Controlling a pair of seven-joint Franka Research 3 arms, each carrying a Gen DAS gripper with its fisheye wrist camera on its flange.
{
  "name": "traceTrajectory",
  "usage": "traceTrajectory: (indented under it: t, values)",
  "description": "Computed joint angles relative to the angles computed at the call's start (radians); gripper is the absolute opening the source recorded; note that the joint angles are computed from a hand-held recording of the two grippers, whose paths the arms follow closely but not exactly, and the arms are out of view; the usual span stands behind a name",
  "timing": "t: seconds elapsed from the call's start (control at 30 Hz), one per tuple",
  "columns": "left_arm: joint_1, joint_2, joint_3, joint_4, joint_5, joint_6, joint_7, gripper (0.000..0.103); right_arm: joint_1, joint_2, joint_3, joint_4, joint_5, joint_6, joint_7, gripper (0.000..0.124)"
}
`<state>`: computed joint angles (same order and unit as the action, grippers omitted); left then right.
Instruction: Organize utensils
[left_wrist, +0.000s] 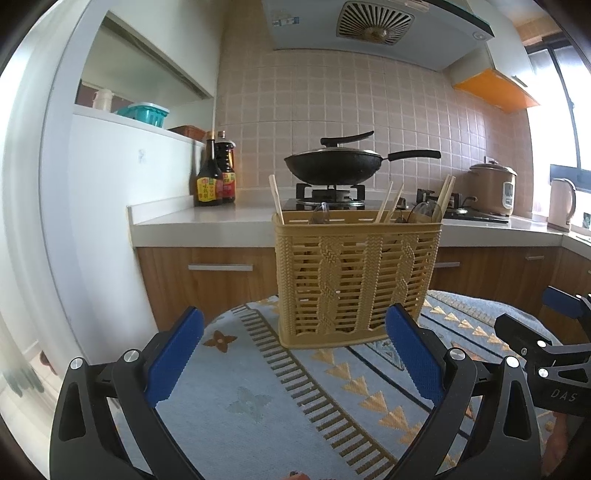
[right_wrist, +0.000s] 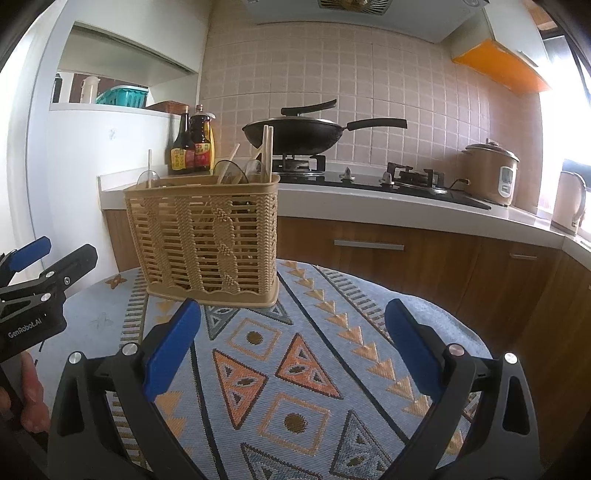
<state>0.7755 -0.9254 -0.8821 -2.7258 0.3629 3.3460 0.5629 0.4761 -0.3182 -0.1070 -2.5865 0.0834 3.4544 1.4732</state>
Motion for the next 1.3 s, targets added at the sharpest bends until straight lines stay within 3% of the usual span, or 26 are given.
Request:
traceTrajectory:
  t: [1.3]
  values:
    - [-0.009,0.013,0.005,0.005,0.002,-0.007,-0.001,0.095,0.038,0.002,-0.045,0.004,-0.025,-0.012,0.018,0.095]
